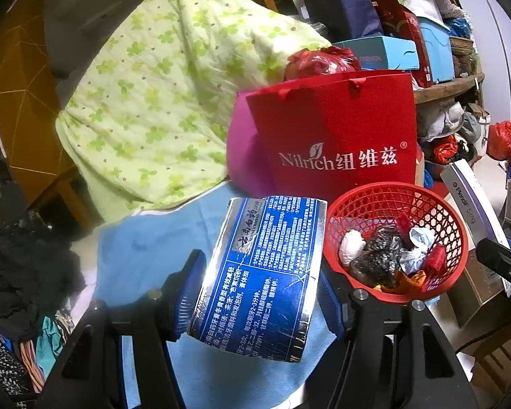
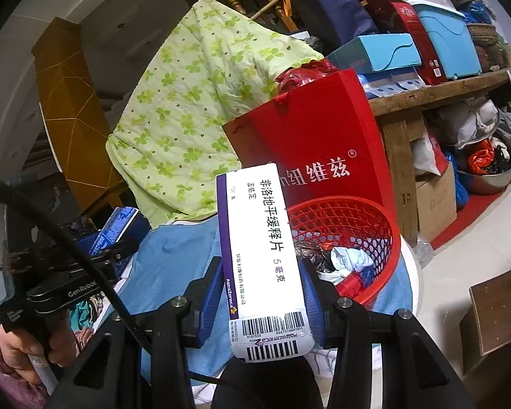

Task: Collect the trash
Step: 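Carry both held boxes over the red mesh basket with both tools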

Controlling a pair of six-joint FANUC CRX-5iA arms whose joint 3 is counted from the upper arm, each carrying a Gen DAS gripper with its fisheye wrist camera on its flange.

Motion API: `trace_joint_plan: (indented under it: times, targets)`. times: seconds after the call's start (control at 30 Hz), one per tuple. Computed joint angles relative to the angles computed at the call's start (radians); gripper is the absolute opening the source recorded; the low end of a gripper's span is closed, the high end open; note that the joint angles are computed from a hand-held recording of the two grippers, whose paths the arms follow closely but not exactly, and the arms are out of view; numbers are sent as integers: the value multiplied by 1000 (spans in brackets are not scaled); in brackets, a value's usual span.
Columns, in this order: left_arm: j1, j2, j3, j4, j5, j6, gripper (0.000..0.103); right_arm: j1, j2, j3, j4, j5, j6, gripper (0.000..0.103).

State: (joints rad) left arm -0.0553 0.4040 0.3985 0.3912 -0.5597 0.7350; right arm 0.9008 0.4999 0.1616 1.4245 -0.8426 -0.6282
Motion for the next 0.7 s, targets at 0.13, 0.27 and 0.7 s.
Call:
trace_joint_plan:
  times: [0.13, 0.27, 0.7]
  targets:
    - [-7, 4, 3, -8, -10, 8, 64, -3, -13, -19, 2, 1, -11, 47]
    - [-14, 12, 14, -14, -26, 16, 64, -6, -22, -36, 4, 4, -29, 47]
    - [-39, 29, 28, -4, -44, 15, 64, -13, -49, -78, 3, -2, -60, 47]
